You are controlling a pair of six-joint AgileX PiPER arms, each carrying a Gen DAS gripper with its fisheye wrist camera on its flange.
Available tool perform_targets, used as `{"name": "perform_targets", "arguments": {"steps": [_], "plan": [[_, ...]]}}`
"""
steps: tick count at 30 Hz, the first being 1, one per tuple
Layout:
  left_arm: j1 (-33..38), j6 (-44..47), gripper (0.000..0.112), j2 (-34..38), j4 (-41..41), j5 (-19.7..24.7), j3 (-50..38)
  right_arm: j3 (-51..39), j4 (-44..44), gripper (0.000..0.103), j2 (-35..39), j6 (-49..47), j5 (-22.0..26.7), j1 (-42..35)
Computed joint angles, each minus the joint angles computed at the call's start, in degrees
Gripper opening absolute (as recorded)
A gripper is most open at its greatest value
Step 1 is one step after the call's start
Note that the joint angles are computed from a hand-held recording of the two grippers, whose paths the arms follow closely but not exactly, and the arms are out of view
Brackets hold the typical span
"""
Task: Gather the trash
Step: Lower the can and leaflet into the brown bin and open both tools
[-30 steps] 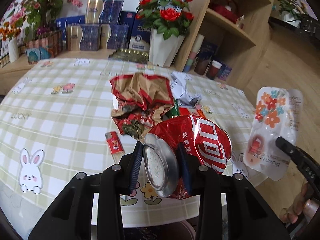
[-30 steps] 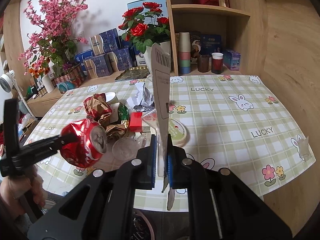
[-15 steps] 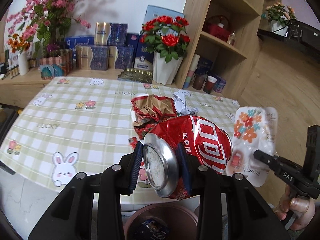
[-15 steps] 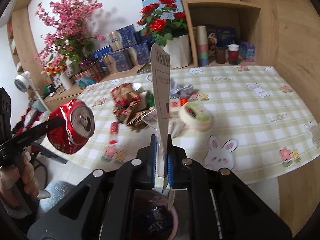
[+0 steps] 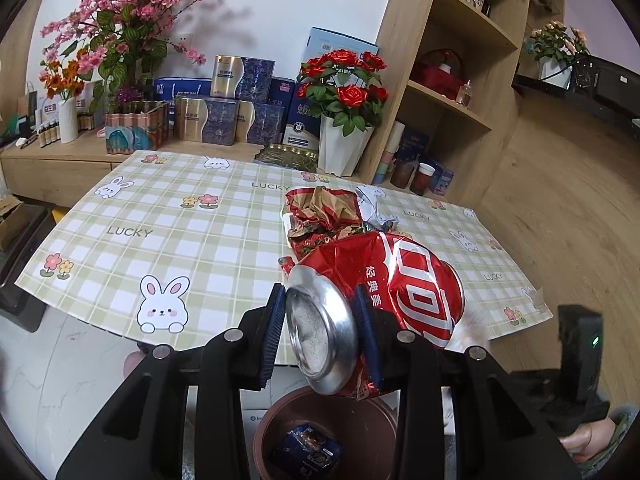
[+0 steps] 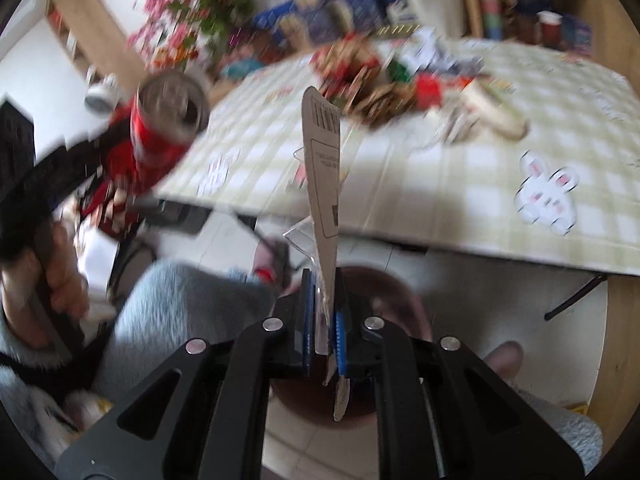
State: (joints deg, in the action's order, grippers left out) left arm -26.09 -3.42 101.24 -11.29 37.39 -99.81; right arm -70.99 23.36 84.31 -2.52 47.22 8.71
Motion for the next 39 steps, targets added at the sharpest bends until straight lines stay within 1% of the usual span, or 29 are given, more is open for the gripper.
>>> {"name": "perform_targets", "arguments": {"steps": [5,10,14,19,22,23,24,26,29,31,32,33,34,36,38,39], "plan": [[0.0,0.4,0.034,-0.7,-0.5,-0.8,2.2,-1.5,0.7,0.013,5.7,-1.7,4.9,1.7],[0.2,0.7,0.034,-0.1,-0.5,-0.9,2.7,-4.4,-1.9,0.013,12.6,2.4,8.9,2.9],[0.5,1.5,0.034,0.9,-1.3,-0.5,2.8,-4.1,-3.4,0.013,15.4,4.7,9.1,3.2],[1.1,2.7,0.034,1.9,-2.6,0.2,2.9,-4.4,-2.4,0.013,18.6,5.6,9.2,2.3],[1.4,3.4,0.034,2.4,-3.3,0.5,2.8,-3.5,-1.8,0.014,19.1,6.7,7.8,1.4],[1.6,3.9,0.034,2.5,-3.7,0.5,2.9,-3.5,-1.1,0.017,19.6,6.7,7.5,1.0],[1.7,4.2,0.034,2.6,-4.0,0.5,2.9,-2.8,0.1,0.026,19.3,6.8,6.7,0.2],[1.9,5.0,0.034,2.9,-4.7,0.8,2.8,-1.9,1.4,0.037,18.9,6.5,5.6,-1.0],[2.0,7.5,0.033,3.3,-6.4,1.2,3.0,-0.8,0.0,0.037,16.9,7.5,3.8,-1.3],[2.3,10.7,0.033,4.0,-8.7,2.9,2.2,-0.1,-2.1,0.042,14.8,8.7,2.1,-1.0],[2.4,12.1,0.021,4.2,-9.5,3.4,2.1,0.8,-2.5,0.057,13.0,8.6,0.5,-0.9],[2.3,13.0,0.022,4.3,-9.6,3.7,2.0,1.2,-3.0,0.074,12.1,8.8,-0.4,-0.8],[2.2,13.4,0.022,4.0,-9.2,3.4,2.5,2.1,-4.5,0.079,10.1,9.6,-2.4,-0.4],[2.1,14.6,0.021,4.1,-9.5,3.5,2.9,3.2,-7.4,0.084,7.0,10.7,-4.8,0.3],[2.4,15.6,0.021,4.8,-10.8,4.1,2.8,3.2,-11.3,0.089,5.3,13.5,-5.3,0.9],[2.4,15.6,0.020,5.2,-11.1,4.6,2.6,3.0,-13.9,0.089,4.5,15.6,-5.5,1.4]]}}
